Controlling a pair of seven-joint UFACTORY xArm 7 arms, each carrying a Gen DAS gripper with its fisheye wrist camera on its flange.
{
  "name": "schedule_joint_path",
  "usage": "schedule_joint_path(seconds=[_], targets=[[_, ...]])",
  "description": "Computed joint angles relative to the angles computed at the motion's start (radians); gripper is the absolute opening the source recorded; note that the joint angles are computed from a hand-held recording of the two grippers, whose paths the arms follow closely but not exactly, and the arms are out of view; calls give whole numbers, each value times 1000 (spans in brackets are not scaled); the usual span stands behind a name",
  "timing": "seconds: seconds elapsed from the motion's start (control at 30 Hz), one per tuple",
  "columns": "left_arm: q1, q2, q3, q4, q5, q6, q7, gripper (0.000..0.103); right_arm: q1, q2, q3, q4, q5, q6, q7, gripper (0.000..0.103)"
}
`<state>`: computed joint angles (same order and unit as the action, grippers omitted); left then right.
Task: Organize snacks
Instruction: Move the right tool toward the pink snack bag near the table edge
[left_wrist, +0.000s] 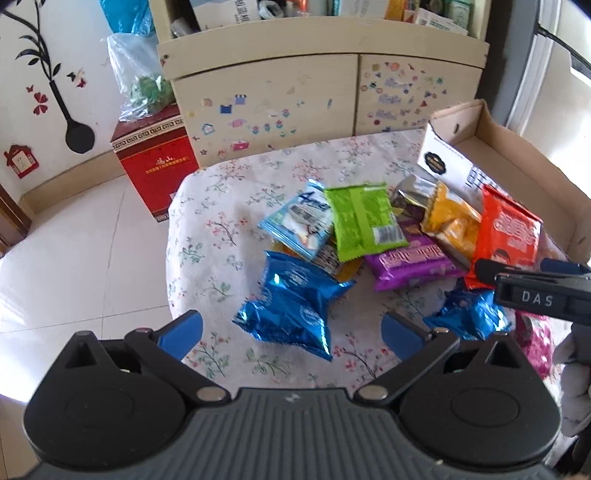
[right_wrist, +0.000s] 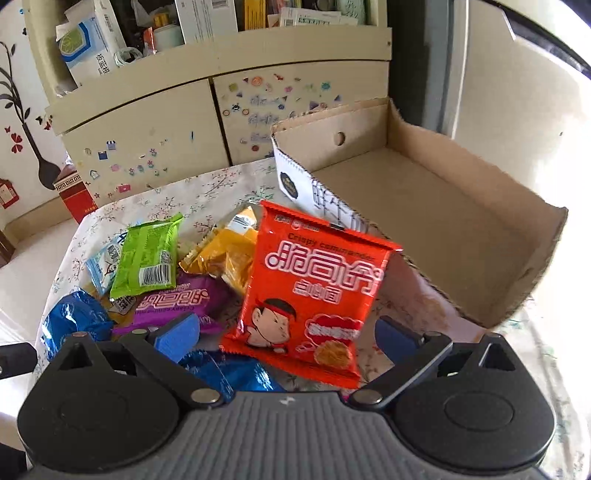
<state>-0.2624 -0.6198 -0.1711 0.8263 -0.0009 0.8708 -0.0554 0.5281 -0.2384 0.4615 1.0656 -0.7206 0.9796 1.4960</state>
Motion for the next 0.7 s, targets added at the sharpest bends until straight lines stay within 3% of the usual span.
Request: schedule_joint_path(seconds=[0.3, 0.4, 0.57, 0.7], targets=[[27, 30, -4, 6, 29, 0, -34, 102, 18, 26, -40, -5, 53, -243, -158, 102], [32, 34, -7, 9, 48, 6, -36, 102, 22, 28, -34, 14, 103, -212, -194, 103], [26, 39, -13, 17, 61, 20, -24, 102, 49, 88, -3, 143, 129, 34, -202, 103], [15, 57, -10, 36, 62, 41, 0, 102, 81, 98, -14, 186, 156, 131, -177, 103]])
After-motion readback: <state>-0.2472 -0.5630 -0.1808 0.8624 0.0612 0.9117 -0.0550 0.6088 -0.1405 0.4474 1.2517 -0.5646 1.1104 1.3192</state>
